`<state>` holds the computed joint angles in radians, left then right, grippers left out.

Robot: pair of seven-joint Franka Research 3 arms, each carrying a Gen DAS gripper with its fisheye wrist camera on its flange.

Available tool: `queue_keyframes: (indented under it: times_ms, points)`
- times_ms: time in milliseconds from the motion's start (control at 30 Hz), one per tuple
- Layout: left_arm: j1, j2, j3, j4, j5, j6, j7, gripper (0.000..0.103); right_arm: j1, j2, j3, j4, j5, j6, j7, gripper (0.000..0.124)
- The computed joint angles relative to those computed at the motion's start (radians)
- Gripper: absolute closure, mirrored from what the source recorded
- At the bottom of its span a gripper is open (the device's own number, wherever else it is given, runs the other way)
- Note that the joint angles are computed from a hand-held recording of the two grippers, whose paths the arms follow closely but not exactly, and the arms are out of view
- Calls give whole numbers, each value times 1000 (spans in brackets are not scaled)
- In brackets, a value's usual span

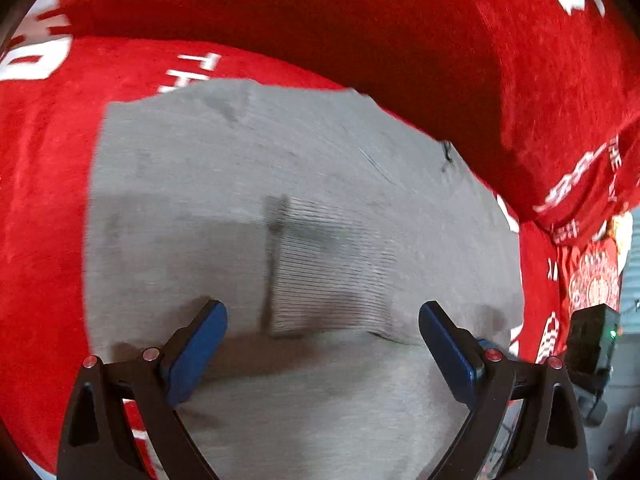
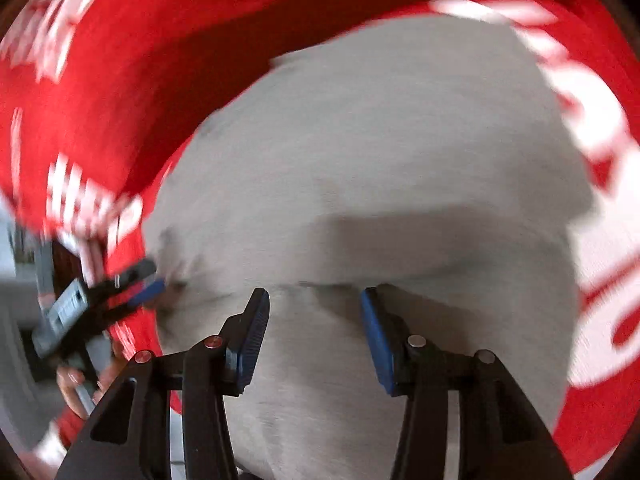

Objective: Fold small clothes

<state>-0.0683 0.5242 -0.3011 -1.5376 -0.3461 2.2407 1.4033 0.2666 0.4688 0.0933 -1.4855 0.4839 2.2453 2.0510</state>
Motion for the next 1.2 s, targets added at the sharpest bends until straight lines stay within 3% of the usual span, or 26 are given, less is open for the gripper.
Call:
queue_keyframes:
  times_ms: [100,167,200,233,267,300,333,467,633,767,867,1033,1200]
  points:
    - [-13,27,0,38,11,-20,-18,8,-31,-106,-3,-202,135,174,68,72]
    - [-5,32,-7,43,-7,-18,-19,36,-39,-144,-2,-285,207,284,112,72]
    - [-7,44,-5,60,-4,-29,-29,46,-43,-153,-1,-310,236,324,127,72]
    - [-4,52,-7,69,-10,-31,-29,76,-46,-157,0,-329,262,364,141,72]
    - [12,61,-20,77,-34,-39,-9,89,-50,-155,2,-334,276,386,148,77]
    - [25,60,-31,73,-61,-31,5,89,-56,-154,1,-336,280,395,148,90]
    - [32,47,-35,57,-75,-14,22,89,-59,-143,-1,-317,266,388,143,117]
    - [43,-30,-43,-21,-114,41,88,89,-89,-153,-4,-276,204,313,22,117]
    - [17,-50,-11,-77,-87,24,69,88,-86,-145,-33,-269,89,176,3,117]
    - [5,-78,8,-118,-36,30,59,88,-85,-143,-30,-285,100,200,-13,117]
    - [-24,-123,54,-147,93,28,12,88,-86,-145,-36,-279,82,180,-15,118]
    - [-5,-163,74,-172,136,8,-25,88,-63,-148,-60,-246,-25,151,48,116]
    - [-17,-167,62,-159,160,33,-20,88,-109,-177,-41,-272,76,111,-10,112]
